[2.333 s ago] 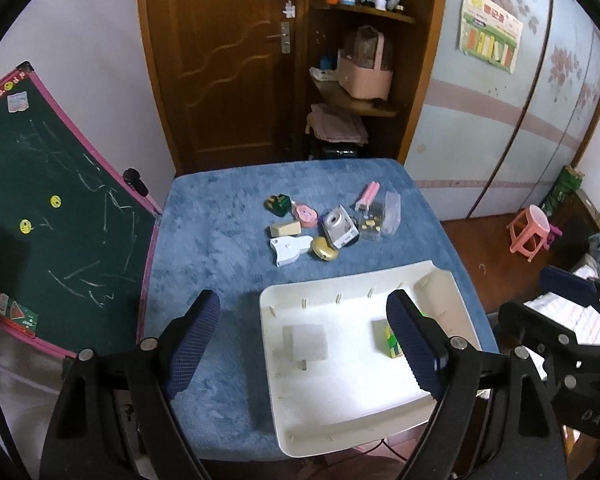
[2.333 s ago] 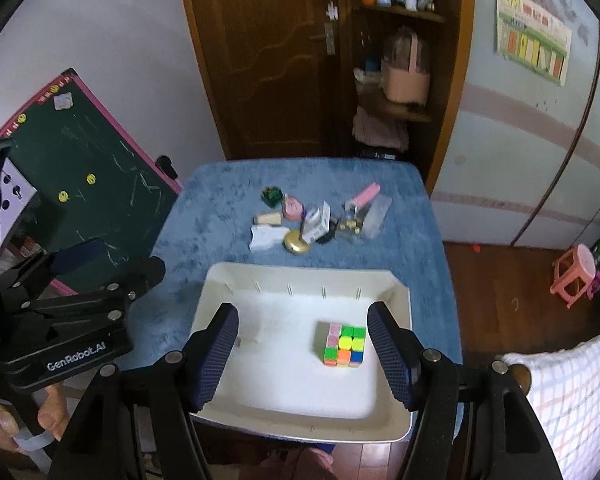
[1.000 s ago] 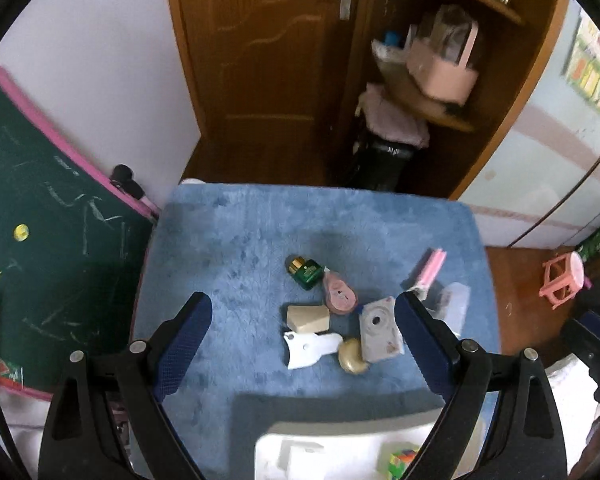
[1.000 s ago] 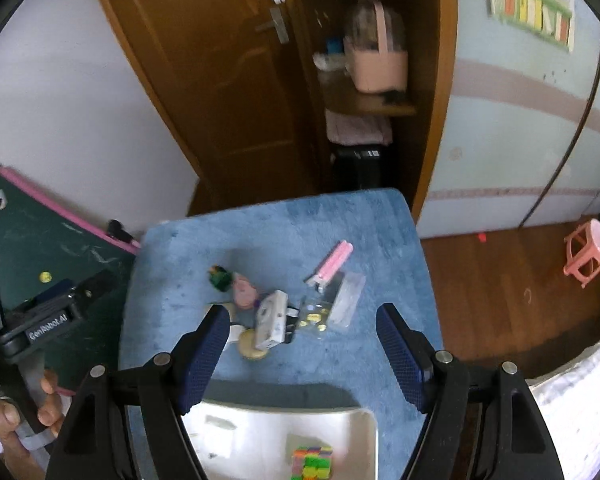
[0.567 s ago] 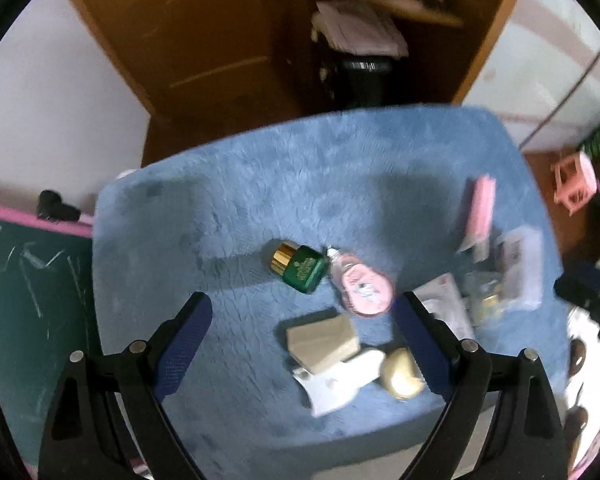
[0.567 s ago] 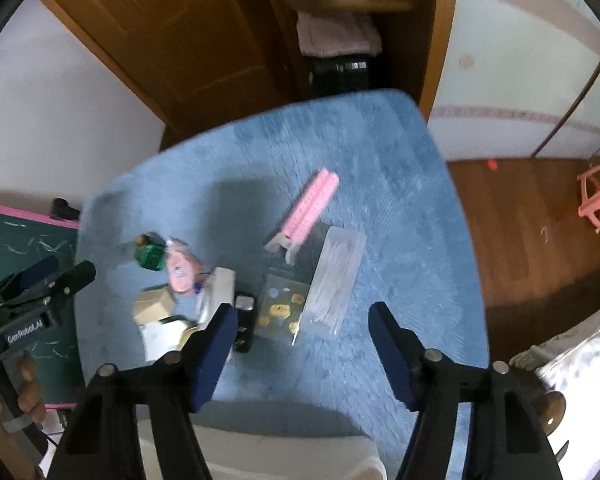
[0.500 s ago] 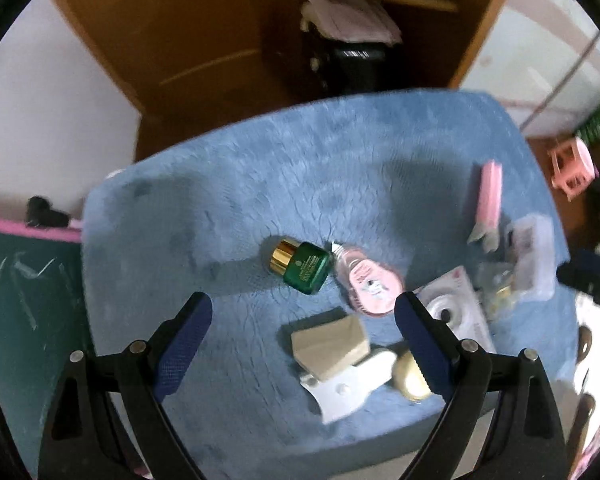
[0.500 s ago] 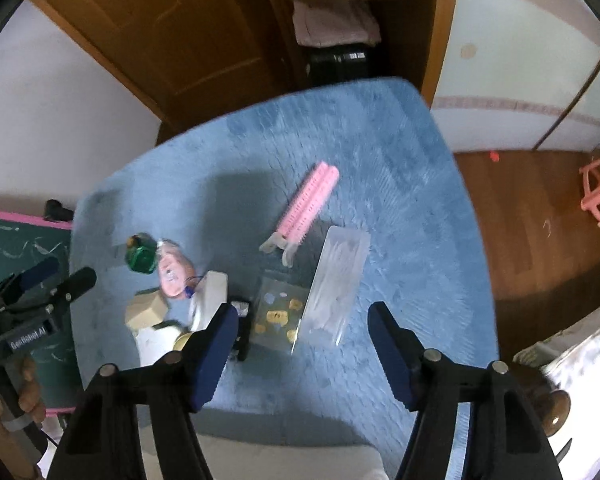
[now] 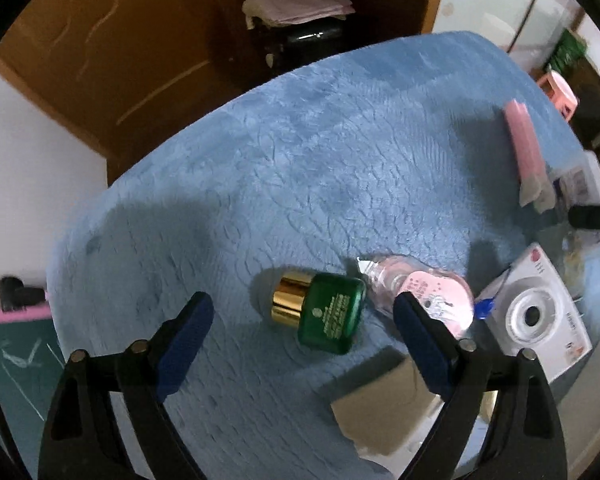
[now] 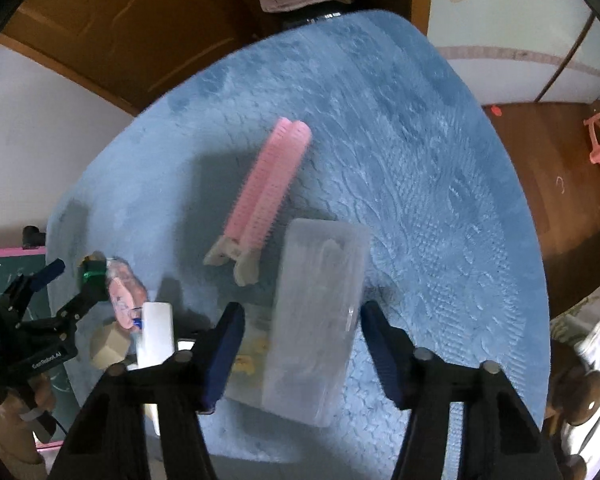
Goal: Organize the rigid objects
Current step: 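Grasp the green-and-gold bottle with the left gripper while the right grasps the clear box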
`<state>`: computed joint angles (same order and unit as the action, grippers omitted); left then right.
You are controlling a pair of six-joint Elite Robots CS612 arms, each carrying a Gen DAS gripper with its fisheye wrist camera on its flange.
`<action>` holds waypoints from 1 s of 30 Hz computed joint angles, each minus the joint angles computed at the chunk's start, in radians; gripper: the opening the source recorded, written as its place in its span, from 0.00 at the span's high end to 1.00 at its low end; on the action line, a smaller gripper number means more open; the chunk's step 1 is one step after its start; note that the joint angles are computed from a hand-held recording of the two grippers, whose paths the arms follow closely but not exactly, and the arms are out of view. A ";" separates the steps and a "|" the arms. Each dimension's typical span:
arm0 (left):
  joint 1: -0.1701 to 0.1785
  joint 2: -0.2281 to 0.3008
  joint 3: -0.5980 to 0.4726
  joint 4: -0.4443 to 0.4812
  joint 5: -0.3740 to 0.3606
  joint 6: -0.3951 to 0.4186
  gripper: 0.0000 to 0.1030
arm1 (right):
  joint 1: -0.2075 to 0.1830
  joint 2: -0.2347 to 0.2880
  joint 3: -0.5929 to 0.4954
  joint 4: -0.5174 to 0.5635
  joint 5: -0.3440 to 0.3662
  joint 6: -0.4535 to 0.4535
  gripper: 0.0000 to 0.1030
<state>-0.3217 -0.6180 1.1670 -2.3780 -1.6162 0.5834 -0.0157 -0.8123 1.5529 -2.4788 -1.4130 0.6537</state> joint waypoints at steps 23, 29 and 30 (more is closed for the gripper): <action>-0.004 -0.026 0.065 -0.115 -0.015 -0.006 0.55 | -0.004 0.028 -0.055 0.097 -0.027 -0.004 0.65; 0.007 -0.062 0.086 -0.117 -0.063 -0.092 0.98 | 0.000 -0.001 -0.014 0.050 -0.042 0.015 0.66; 0.009 -0.066 0.082 -0.103 -0.072 -0.109 0.99 | 0.001 -0.011 -0.003 0.033 -0.046 0.018 0.66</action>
